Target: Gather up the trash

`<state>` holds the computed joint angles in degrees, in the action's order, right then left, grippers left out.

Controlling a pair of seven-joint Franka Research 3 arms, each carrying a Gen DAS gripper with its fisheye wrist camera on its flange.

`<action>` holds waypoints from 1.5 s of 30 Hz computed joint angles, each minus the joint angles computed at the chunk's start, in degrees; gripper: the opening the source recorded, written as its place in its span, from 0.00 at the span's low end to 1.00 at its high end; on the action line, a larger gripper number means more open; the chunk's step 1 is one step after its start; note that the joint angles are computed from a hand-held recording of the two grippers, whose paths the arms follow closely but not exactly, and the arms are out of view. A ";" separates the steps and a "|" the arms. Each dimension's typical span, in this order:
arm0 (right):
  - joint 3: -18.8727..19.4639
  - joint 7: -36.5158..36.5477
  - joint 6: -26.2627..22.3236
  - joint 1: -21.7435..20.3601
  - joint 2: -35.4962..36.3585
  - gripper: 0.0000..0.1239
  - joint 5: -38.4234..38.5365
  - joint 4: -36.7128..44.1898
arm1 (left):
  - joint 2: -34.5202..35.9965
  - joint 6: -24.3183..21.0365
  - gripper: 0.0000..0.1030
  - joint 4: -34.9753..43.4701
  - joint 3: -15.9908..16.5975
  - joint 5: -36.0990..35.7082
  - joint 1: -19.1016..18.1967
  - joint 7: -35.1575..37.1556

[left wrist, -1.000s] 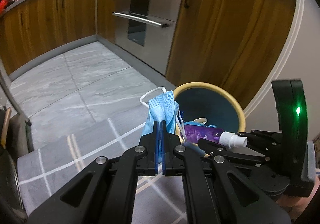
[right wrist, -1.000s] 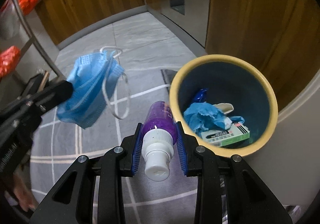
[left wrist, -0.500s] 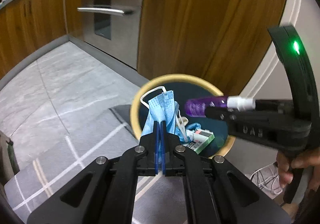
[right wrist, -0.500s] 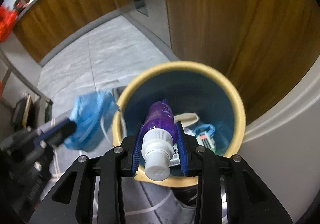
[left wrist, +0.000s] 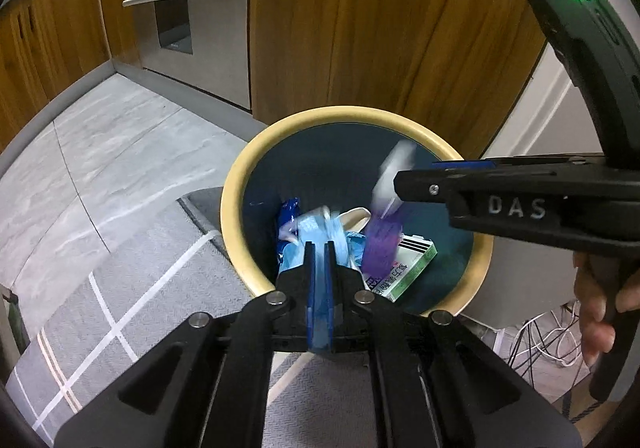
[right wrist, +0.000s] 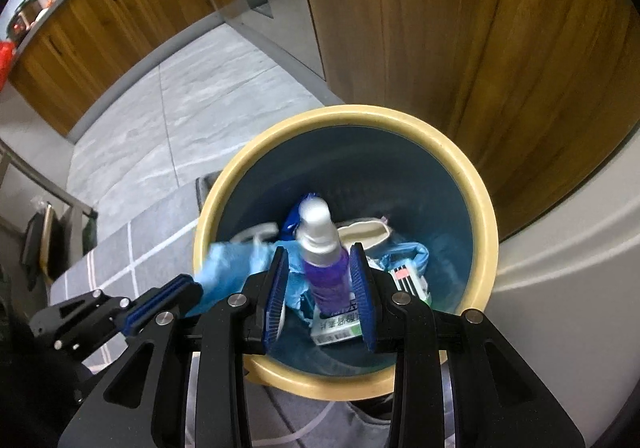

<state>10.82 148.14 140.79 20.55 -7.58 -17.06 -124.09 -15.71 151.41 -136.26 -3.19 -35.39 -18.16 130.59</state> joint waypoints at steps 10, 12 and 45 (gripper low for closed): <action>0.78 0.21 -0.07 -0.28 -2.89 0.38 -0.05 -1.42 | -4.03 2.33 0.61 -2.74 0.09 3.08 0.11 -4.17; 1.20 0.61 -0.26 -0.33 -3.98 0.40 0.21 -1.87 | -5.47 1.70 0.62 -3.35 0.64 4.56 0.08 -5.63; 18.21 12.79 -11.21 -2.87 -26.90 0.79 -6.10 -9.22 | -36.33 -8.39 0.94 -15.00 8.71 21.24 -1.36 -17.61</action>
<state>29.03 160.92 129.58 17.69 -34.49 -23.17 -133.30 -52.04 143.02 -151.27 5.52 -14.15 -19.52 112.98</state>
